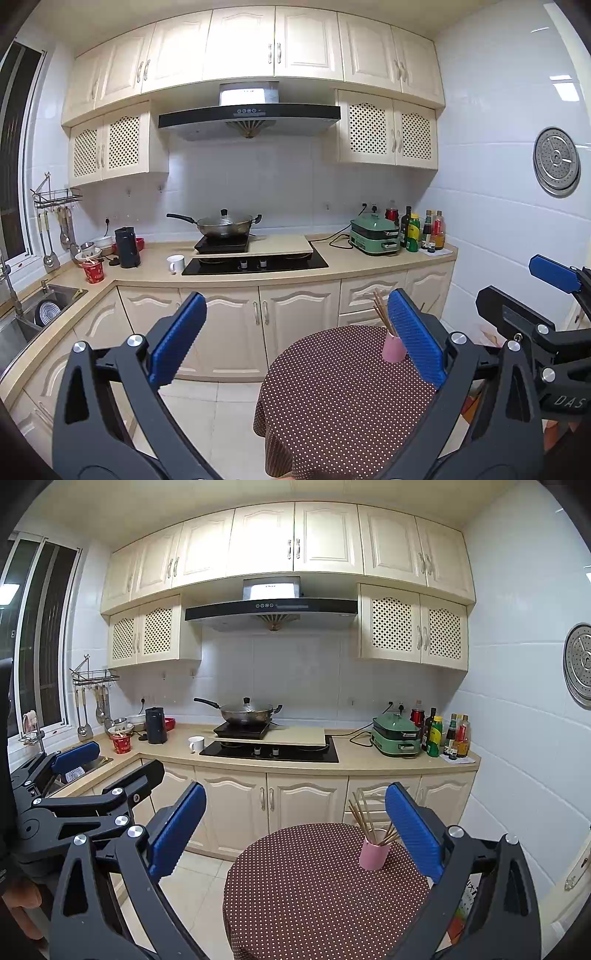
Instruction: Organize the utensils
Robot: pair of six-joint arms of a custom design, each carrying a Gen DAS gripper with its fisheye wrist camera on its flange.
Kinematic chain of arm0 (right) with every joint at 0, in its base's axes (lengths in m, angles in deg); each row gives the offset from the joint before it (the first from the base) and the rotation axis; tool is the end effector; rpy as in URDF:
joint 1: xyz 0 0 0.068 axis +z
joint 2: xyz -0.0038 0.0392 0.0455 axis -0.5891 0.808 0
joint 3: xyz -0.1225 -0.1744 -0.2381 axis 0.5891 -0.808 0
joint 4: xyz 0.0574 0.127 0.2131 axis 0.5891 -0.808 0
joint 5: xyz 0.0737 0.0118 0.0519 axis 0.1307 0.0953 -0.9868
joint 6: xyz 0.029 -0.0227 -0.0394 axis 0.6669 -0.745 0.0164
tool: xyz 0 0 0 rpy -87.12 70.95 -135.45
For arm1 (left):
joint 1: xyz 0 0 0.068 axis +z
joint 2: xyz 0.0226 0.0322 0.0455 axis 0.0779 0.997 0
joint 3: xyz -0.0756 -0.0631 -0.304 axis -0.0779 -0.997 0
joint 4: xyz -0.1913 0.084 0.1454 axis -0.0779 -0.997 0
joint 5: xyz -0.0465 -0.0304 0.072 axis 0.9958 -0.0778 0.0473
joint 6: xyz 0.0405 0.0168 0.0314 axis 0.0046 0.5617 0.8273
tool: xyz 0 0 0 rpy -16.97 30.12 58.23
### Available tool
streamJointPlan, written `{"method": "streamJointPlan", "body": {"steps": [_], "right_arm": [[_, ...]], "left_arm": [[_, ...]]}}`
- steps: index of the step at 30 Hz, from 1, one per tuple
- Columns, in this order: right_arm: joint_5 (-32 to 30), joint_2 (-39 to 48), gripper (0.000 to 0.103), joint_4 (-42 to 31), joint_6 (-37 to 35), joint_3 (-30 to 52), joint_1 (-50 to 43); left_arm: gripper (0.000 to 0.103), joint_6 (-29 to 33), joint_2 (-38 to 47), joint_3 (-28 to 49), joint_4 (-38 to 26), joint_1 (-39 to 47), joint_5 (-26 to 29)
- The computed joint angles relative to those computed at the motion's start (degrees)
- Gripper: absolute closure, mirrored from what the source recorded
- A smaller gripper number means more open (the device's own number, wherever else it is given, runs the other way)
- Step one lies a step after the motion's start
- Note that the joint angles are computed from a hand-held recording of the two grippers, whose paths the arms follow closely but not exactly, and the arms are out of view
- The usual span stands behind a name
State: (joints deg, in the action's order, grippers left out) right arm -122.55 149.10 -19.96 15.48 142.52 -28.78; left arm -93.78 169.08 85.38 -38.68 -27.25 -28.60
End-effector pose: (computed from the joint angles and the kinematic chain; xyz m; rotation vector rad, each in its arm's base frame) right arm 0.3077 0.0618 0.5890 -0.7615 1.6758 0.5565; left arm 0.2148 -0.0957 0.5927 -0.5162 1.7470 0.4384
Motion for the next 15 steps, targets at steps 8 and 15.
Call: {"method": "streamJointPlan", "body": {"steps": [8,15], "right_arm": [[-0.4,0.1,0.009,-0.4,0.1,0.4,-0.1],[-0.4,0.4,0.009,-0.8,0.1,1.0,-0.2]], "left_arm": [[0.007,0.2,-0.6,-0.8,0.2,-0.8,-1.4],[0.007,0.6,-0.1,0.1,-0.2,-0.2,-0.7]]}}
